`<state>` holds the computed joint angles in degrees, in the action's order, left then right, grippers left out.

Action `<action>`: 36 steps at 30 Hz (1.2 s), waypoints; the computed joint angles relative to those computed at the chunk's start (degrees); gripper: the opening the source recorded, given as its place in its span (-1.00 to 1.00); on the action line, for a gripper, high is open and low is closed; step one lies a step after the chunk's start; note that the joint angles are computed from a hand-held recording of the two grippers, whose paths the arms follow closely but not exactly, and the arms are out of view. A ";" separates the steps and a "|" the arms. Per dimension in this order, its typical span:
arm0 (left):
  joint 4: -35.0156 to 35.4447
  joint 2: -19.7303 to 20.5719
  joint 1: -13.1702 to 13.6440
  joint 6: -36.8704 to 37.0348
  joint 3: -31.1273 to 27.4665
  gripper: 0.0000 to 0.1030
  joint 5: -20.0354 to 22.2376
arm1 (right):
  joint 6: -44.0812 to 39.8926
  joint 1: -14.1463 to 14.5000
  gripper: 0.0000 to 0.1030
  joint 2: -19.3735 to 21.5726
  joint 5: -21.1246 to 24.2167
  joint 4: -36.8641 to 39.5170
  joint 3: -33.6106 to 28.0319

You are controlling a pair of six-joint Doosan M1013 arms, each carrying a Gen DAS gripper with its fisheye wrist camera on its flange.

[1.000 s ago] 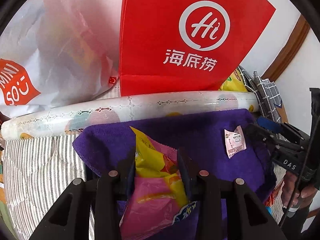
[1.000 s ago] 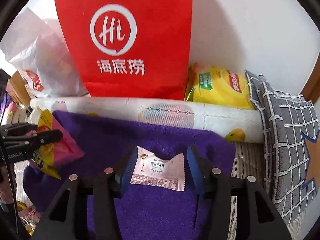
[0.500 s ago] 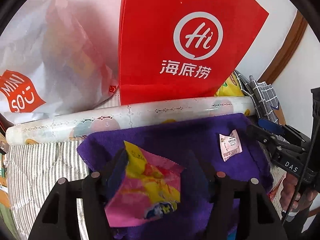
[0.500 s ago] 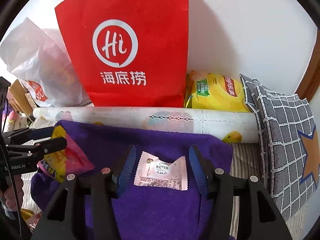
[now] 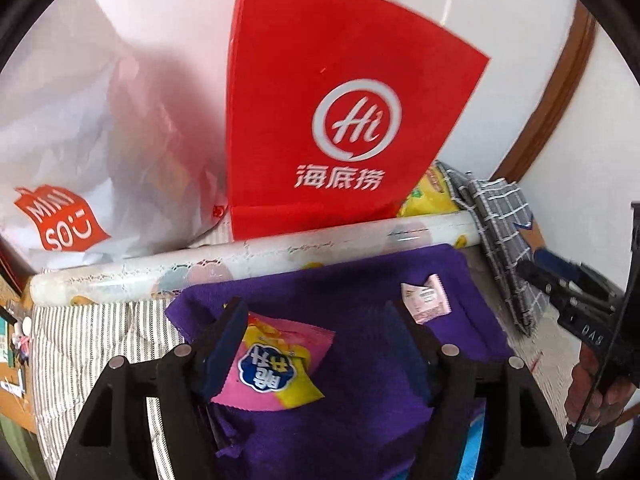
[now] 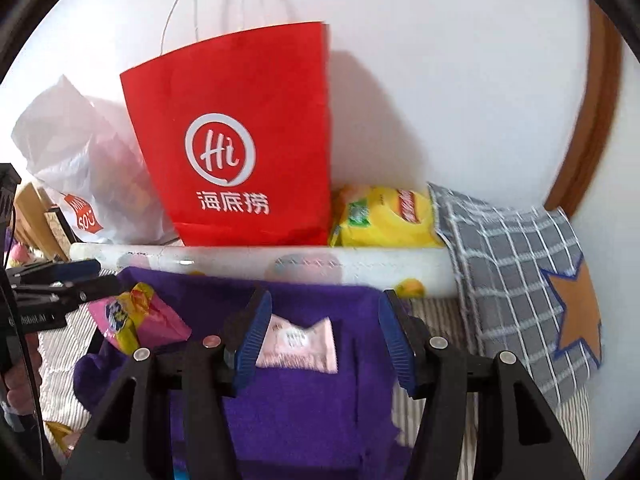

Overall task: Organize snacks
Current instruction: 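Lower the pink-and-yellow chip bag onto the purple towel and open the left gripper, then grasp the pink candy stick with the right gripper while the left grasps the yellow chip bag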

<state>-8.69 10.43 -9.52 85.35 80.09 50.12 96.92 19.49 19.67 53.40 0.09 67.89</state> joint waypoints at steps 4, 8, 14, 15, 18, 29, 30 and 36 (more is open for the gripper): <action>0.75 -1.35 -0.74 -0.25 0.34 0.41 -0.67 | 1.69 -0.60 0.08 -3.05 0.98 -2.56 3.99; 1.44 -3.17 -1.50 -0.79 1.41 0.46 -1.30 | 3.91 -1.88 0.09 -6.61 1.49 -4.26 9.35; 4.25 -5.79 -2.63 -2.80 3.59 0.46 -0.60 | 5.61 -3.66 0.09 -9.99 2.81 -3.03 15.39; 4.60 -6.13 -2.74 -3.19 3.97 0.46 -0.48 | 5.57 -4.08 0.09 -10.57 2.92 -1.98 16.44; 5.89 -7.27 -3.27 -4.47 5.28 0.46 -0.07 | 5.57 -4.78 0.09 -11.80 2.61 0.16 18.85; 11.21 -10.22 -4.02 -10.55 8.99 0.46 1.72 | 5.77 -5.91 0.07 -11.28 1.36 6.55 21.56; 11.37 -10.40 -3.92 -11.01 9.26 0.46 2.13 | 5.83 -5.86 0.07 -11.05 1.16 6.65 21.61; 13.45 -11.20 -3.67 -13.16 10.47 0.46 3.77 | 6.30 -5.85 -0.22 -9.85 -0.25 7.86 21.91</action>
<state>4.76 -0.77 -13.19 72.20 90.56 53.89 103.22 13.64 9.82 53.14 7.95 89.80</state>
